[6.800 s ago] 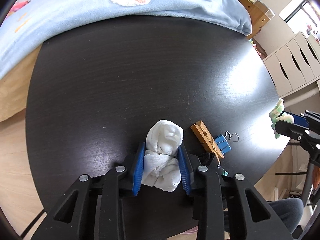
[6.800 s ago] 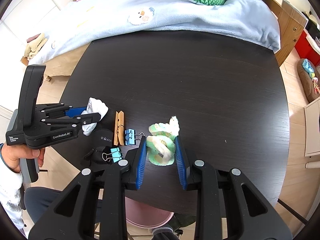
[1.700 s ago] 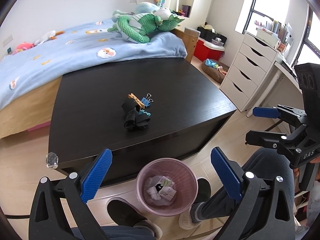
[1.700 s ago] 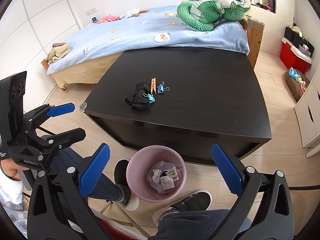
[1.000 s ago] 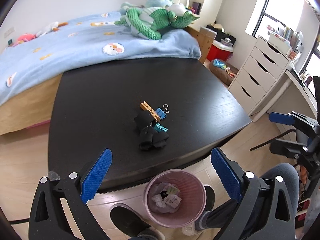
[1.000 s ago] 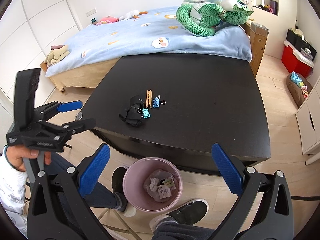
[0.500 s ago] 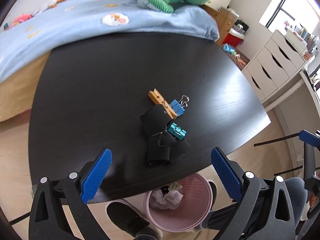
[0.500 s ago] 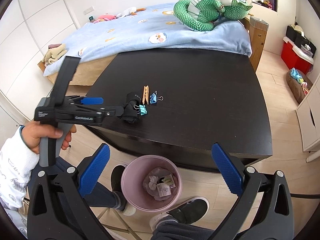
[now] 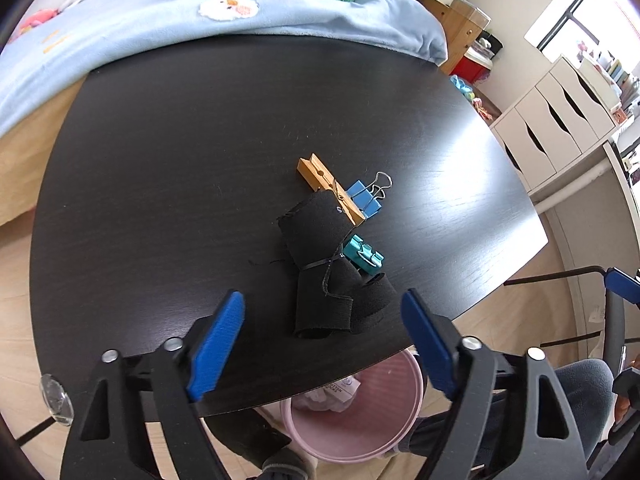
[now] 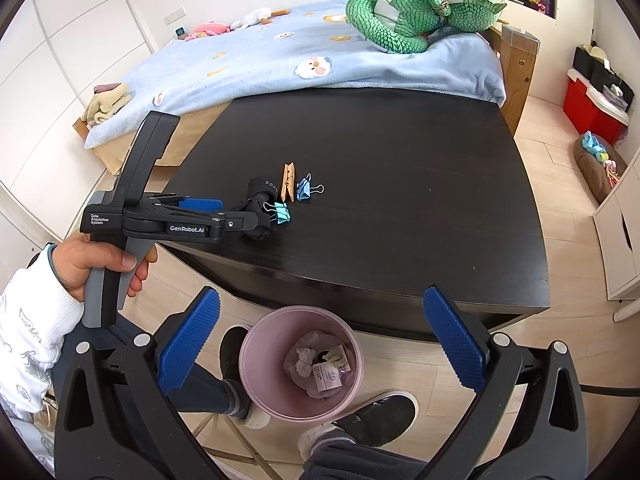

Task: Collect trash
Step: 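Close the left tool on the black cloth and lift it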

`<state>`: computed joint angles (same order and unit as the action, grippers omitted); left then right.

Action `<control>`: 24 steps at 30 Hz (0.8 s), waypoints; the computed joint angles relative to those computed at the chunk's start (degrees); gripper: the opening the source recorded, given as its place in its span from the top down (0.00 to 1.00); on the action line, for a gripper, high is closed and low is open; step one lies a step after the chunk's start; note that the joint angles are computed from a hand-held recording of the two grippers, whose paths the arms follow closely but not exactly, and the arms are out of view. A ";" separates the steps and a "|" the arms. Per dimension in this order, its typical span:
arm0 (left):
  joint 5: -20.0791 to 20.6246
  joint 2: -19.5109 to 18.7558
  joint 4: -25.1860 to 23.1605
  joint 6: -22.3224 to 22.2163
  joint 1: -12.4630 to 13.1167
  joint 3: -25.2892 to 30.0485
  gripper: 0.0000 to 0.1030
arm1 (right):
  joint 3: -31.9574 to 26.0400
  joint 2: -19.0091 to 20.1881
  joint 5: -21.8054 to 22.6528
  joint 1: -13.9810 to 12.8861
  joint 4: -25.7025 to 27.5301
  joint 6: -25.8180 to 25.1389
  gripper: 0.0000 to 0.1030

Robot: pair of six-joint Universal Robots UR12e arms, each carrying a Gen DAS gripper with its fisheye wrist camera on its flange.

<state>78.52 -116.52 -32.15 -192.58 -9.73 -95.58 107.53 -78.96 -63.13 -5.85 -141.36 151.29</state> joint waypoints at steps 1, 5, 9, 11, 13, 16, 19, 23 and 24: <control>-0.07 -0.04 0.07 0.01 0.01 0.00 0.31 | 0.00 0.04 -0.03 0.04 0.06 -0.06 0.03; -0.26 -0.32 -0.30 0.43 0.08 0.20 0.45 | -0.03 0.20 -0.31 0.18 0.23 -0.14 0.03; -0.15 -0.43 -0.39 0.93 0.08 0.25 0.58 | -0.08 0.31 -0.48 0.28 0.20 -0.08 0.03; 0.10 -0.38 -0.26 1.23 0.02 0.25 0.68 | -0.02 0.27 -0.45 0.26 0.17 -0.09 0.03; 0.62 -0.31 -0.25 1.60 -0.14 0.27 0.73 | -0.09 0.27 -0.56 0.29 0.25 -0.10 0.03; 1.80 -0.05 0.19 1.92 -0.35 0.14 0.77 | -0.08 0.28 -0.55 0.31 0.21 -0.08 0.03; 2.73 0.34 0.79 2.19 -0.41 -0.15 0.78 | -0.22 0.40 -0.50 0.39 0.24 -0.10 0.03; 4.77 1.02 1.89 2.61 -0.62 -0.49 0.78 | -1.08 0.96 -0.36 0.83 0.63 -0.33 0.03; 5.09 1.17 2.23 2.63 -0.66 -0.63 0.78 | -1.40 1.17 -0.18 0.97 0.73 -0.46 0.03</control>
